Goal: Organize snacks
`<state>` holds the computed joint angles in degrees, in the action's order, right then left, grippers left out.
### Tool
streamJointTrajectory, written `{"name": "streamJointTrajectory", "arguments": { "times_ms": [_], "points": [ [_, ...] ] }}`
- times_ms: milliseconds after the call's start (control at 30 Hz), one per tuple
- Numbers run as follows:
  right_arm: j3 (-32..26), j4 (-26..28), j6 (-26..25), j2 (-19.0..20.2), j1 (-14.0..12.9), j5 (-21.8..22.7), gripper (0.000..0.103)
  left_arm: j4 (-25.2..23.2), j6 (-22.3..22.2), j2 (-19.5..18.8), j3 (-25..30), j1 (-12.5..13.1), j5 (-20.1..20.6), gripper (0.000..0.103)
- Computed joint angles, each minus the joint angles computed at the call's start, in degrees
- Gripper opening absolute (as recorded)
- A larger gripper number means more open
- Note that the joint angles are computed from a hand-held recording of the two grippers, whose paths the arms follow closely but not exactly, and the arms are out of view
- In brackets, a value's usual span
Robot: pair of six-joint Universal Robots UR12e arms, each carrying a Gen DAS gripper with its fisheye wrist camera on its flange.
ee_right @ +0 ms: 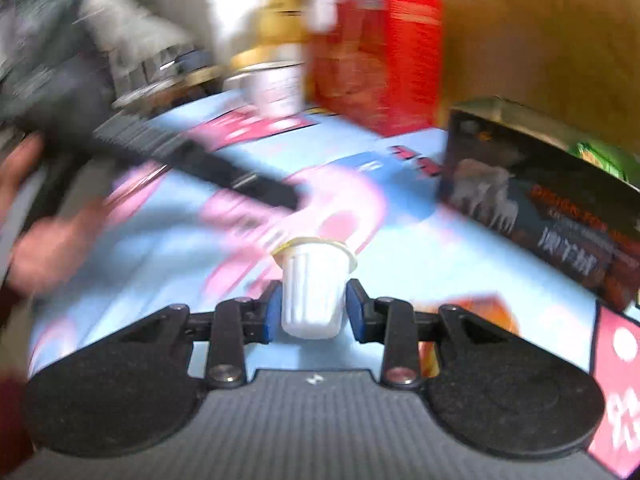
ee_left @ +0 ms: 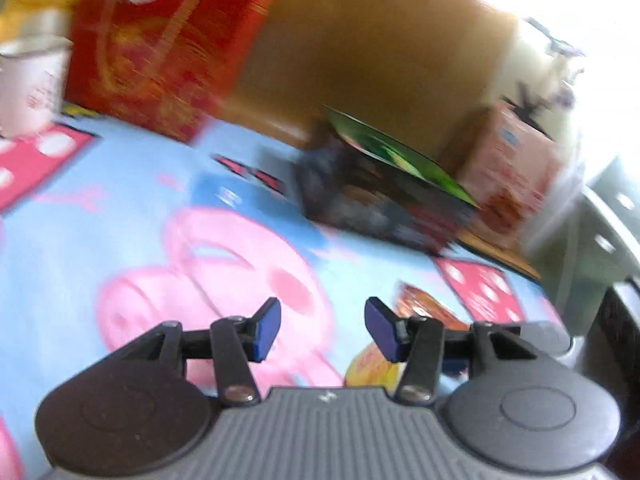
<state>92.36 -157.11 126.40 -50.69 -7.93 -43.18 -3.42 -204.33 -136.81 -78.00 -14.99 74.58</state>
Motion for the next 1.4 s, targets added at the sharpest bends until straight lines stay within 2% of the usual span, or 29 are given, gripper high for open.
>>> {"name": "streamJointTrajectory", "arguments": {
  "times_ms": [67, 133, 167, 233, 300, 367, 433, 467, 533, 567, 600, 667, 700, 733, 767, 800, 900, 1033, 1100, 1167, 1233, 1300, 1367, 1400],
  "points": [
    [3.94, -1.11, -4.11, -2.12, -1.44, -0.65, 0.037, 0.11, 1.43, -0.25, -0.2, -0.15, -4.18, 0.047],
    [7.81, -5.53, -3.58, -3.5, -3.03, -0.34, 0.037, -0.13, 3.31, -0.54, -0.15, -0.54, -8.61, 0.051],
    [8.96, -6.67, -2.36, -3.97, -3.59, -0.17, 0.037, -0.13, 3.92, -0.59, -0.15, -0.85, -9.0, 0.056],
    [10.87, -9.9, 1.15, -4.46, -4.52, 0.32, 0.041, -0.1, 5.73, -0.49, -0.38, -1.54, -8.66, 0.056],
    [11.53, -11.72, 2.66, -4.41, -4.72, 0.73, 0.042, -0.65, 6.7, -0.15, -0.74, -2.07, -6.48, 0.056],
    [11.67, -12.62, 3.15, -4.29, -4.47, 0.71, 0.048, -0.44, 6.31, 0.29, -1.45, -2.08, -4.85, 0.056],
    [10.46, -11.59, 3.1, -3.64, -3.84, 1.03, 0.058, 0.79, 4.95, 1.07, -2.94, -1.71, -3.94, 0.056],
    [10.37, -10.75, 2.9, -3.69, -3.58, 1.39, 0.059, 1.75, 4.29, 1.58, -3.89, -1.48, -3.69, 0.056],
    [9.62, -8.85, 1.5, -3.39, -3.2, 2.81, 0.059, 3.02, 4.17, 2.12, -5.06, -1.05, -3.87, 0.048],
    [9.38, -8.49, 1.31, -3.23, -2.96, 3.01, 0.059, 2.98, 4.5, 2.29, -5.31, -0.88, -4.24, 0.035],
    [9.13, -8.59, 1.83, -3.04, -2.61, 2.76, 0.059, 2.54, 4.89, 2.35, -5.41, -0.71, -5.0, 0.031],
    [8.99, -10.79, 3.27, -2.51, -2.05, 2.38, 0.056, 3.17, 4.46, 2.1, -5.57, -0.18, -8.35, 0.019],
    [8.9, -11.94, 3.81, -2.33, -1.86, 2.0, 0.034, 3.36, 4.44, 2.08, -5.6, -0.19, -8.55, 0.019],
    [8.89, -13.37, 4.67, -2.34, -1.58, 0.65, 0.033, 3.09, 4.83, 2.07, -5.39, -0.28, -8.45, 0.019],
    [8.54, -12.4, 4.54, -2.39, -1.6, 0.66, 0.033, 2.71, 4.48, 1.91, -4.85, -0.24, -8.94, 0.019],
    [8.4, -12.38, 4.7, -2.44, -1.65, 0.59, 0.033, 2.16, 3.99, 1.64, -3.95, -0.12, -9.81, 0.019],
    [7.04, -17.69, 6.83, -1.84, -1.55, -0.77, 0.033, 2.05, 4.64, 0.1, 0.43, -0.4, -9.74, 0.019],
    [1.35, -26.51, 14.95, 0.91, -1.16, -2.72, 0.033, 3.95, 6.46, -4.26, 10.21, -1.08, -6.7, 0.02],
    [-2.43, -29.31, 18.05, 2.64, -0.52, -5.47, 0.033, 3.33, 6.65, -6.92, 15.85, -1.49, -4.52, 0.021],
    [-7.1, -30.37, 20.06, 4.77, 0.43, -9.05, 0.033, 2.03, 6.89, -9.85, 21.75, -2.12, -0.71, 0.023],
    [-11.28, -30.14, 20.75, 6.77, 1.41, -12.75, 0.033, -0.67, 7.57, -12.83, 27.76, -2.76, 3.31, 0.024],
    [-15.35, -28.52, 21.12, 8.84, 2.35, -16.46, 0.034, -5.61, 7.35, -15.63, 33.5, -3.34, 7.35, 0.026],
    [-18.46, -27.54, 22.3, 10.64, 3.06, -20.38, 0.034, -10.72, 6.72, -17.18, 36.79, -3.58, 8.61, 0.026],
    [-18.9, -27.93, 22.88, 11.03, 3.12, -21.31, 0.034, -11.7, 6.31, -17.16, 36.75, -3.69, 8.97, 0.025]
  ]
}}
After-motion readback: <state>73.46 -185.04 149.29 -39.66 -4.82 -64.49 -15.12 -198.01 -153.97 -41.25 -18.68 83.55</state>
